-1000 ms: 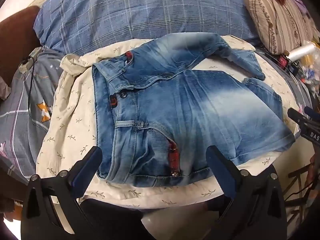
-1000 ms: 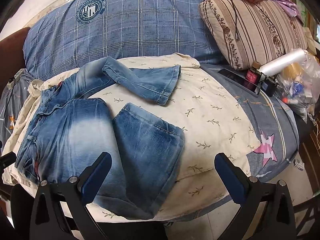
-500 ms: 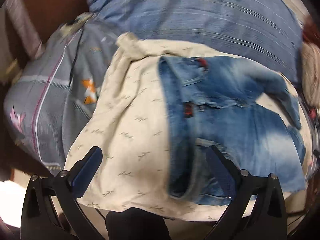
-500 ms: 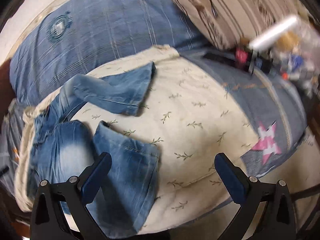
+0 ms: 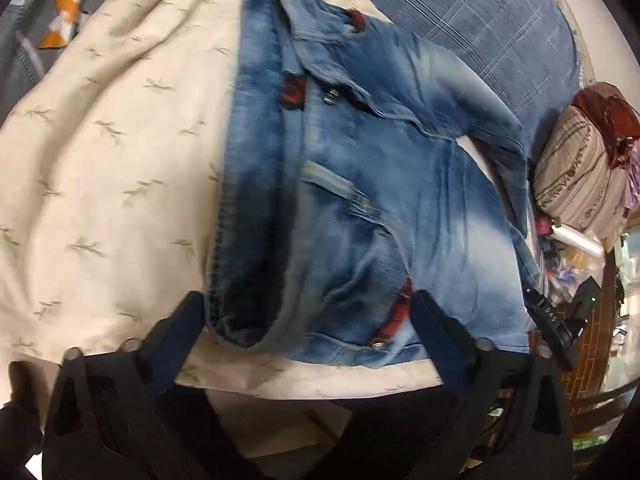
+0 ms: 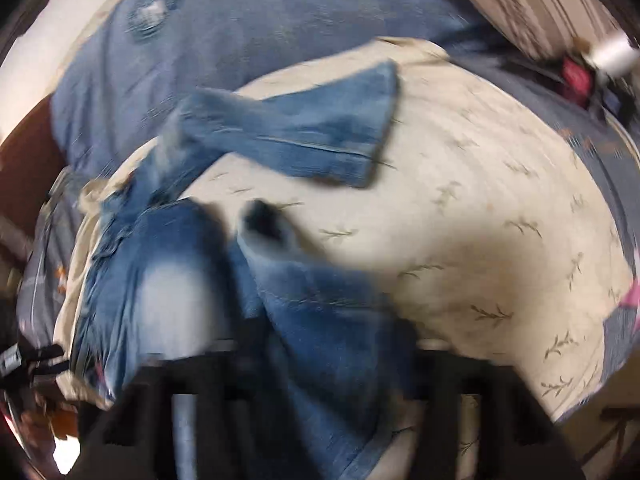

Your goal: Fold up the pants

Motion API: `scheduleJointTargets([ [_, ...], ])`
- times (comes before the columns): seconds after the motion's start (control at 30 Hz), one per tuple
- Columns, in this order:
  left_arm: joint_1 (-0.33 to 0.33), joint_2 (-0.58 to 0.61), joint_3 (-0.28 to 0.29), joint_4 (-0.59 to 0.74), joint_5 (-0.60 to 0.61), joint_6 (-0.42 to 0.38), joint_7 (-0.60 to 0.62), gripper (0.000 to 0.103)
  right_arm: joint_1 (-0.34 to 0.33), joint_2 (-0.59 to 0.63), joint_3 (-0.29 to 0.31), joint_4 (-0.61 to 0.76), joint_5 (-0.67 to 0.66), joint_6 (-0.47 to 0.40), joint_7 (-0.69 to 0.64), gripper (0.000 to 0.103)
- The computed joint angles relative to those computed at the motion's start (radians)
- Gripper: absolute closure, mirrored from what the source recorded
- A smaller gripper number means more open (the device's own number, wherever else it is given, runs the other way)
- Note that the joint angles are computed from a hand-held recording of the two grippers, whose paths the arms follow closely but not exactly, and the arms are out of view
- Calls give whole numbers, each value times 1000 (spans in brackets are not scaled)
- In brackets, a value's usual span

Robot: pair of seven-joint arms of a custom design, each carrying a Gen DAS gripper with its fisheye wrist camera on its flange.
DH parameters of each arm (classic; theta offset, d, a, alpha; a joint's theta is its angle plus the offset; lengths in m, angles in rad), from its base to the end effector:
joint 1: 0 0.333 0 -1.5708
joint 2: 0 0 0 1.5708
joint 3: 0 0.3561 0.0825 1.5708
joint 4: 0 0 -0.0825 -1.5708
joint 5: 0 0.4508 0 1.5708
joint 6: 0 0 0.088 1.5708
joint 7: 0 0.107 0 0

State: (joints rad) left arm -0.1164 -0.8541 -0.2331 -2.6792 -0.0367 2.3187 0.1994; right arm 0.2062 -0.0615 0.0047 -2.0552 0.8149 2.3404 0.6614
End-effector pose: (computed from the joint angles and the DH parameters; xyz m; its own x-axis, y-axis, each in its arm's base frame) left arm 0.3504 -0.1351 0.5347 0.7722 -0.4750 0.4220 -0.4170 -0.8800 -0.2273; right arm 0.6103 0.1423 0.5175 0.6490 -0.7006 -0.2965 -0.6932 -0.3841 -0.6099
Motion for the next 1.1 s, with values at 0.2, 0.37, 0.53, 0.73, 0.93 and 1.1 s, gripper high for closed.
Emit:
scheduleJointTargets([
  [0.2, 31, -43, -10, 48, 55, -60, -21, 97, -28, -56, -56, 37, 209, -20, -110, 97],
  [0.37, 50, -66, -44, 78, 107, -187, -46, 97, -84, 25, -67, 79, 184, 171, 44, 96],
  [0.53, 12, -83, -8, 35, 62, -232, -44, 97, -117, 115, -69, 90, -169, 144, 347, 71],
  [0.73, 54, -117, -20, 54, 130, -232, -36, 59, -149, 85, -38, 94, 48, 202, 226, 18],
  [0.93, 51, 9, 0, 92, 112, -121, 9, 42, -124, 132, 8, 146, -11, 165, 251, 22],
  [1.1, 78, 56, -12, 142, 166, -173, 46, 42, -108, 182, 36, 234, 80, -3, 199, 22],
])
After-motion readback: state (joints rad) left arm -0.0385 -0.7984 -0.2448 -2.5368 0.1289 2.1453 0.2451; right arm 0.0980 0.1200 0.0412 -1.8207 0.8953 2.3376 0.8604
